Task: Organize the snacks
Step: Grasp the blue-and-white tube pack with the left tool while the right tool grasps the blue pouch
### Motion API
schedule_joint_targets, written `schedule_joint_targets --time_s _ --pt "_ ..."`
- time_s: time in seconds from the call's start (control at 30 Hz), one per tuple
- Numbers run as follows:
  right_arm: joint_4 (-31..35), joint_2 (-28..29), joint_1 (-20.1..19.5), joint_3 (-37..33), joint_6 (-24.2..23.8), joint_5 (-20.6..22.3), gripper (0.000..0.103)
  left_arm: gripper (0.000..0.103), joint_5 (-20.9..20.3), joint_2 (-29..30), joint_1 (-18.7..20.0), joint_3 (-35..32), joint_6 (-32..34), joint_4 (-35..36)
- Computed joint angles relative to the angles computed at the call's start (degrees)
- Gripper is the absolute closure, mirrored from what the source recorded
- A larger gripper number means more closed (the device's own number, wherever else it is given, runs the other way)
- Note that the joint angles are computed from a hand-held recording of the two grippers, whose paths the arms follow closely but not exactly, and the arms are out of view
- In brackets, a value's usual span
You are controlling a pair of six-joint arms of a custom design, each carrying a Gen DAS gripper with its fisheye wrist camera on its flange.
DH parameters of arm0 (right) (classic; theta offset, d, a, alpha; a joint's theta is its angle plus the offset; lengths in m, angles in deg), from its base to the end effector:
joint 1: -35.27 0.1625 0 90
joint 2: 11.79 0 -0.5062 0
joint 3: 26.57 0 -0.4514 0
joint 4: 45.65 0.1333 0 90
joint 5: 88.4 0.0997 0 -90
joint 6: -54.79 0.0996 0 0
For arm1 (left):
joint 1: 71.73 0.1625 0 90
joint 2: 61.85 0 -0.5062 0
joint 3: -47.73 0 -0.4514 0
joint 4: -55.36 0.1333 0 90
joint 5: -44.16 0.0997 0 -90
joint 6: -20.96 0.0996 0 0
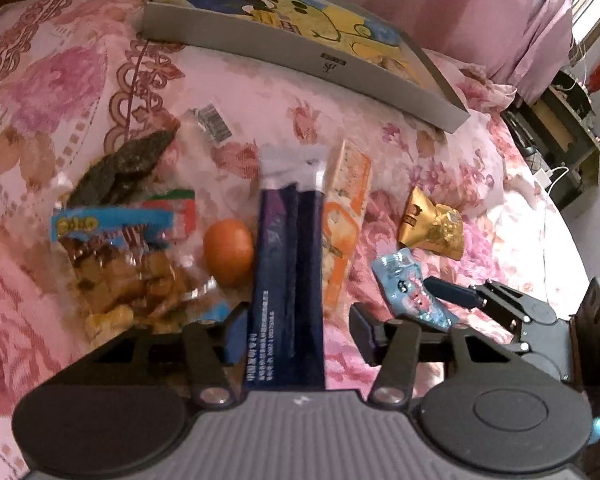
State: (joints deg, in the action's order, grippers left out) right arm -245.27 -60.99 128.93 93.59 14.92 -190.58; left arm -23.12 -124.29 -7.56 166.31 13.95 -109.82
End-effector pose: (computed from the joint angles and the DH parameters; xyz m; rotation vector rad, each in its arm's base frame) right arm 0.1514 -0.6083 0.1052 0.8826 -2.4757 0.7886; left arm -0.1111 -0.6238 0.1821 0.3638 2.7705 -0.6078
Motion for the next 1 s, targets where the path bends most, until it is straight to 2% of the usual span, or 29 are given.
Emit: schedule_joint_targets --time_s 0.1,0.3,0.5,0.67,0.8,0.93,1.0 --pt "-0.89 -0.43 0.00 1.37 -2.37 0.39 0.040 0.057 0.58 -0.43 -0.65 1.56 -1.10 -0.75" --pt "-1.58 -0.97 -0.16 2.58 -4.75 1.18 0.039 0.057 4.05 0.09 -2.07 2.97 -5.20 -2.69" --pt "-3.01 -0.26 -0.68 2.15 -3.65 1.69 0.030 0.059 6.46 1.65 -2.07 1.52 -9.43 -3.80" --pt "-2.24 0.31 -1.03 1.17 -0.97 2.56 0.022 0.059 8.28 2.47 -2.61 1.26 -10.94 -4.29" --pt "-2.08 0.60 -1.08 0.88 -0.13 2.64 0.024 0.065 10.09 2.57 -3.58 2.07 -12.79 -4.48" --pt "-2.59 0.85 -0.74 1.04 -0.10 2.12 0.038 0.068 11.87 2.56 -4.80 3.06 -15.62 -3.62" --pt "-2.78 0.93 -0.53 1.16 -0.25 1.73 0.039 0.069 12.13 2.31 -5.38 3.82 -16.86 -3.32"
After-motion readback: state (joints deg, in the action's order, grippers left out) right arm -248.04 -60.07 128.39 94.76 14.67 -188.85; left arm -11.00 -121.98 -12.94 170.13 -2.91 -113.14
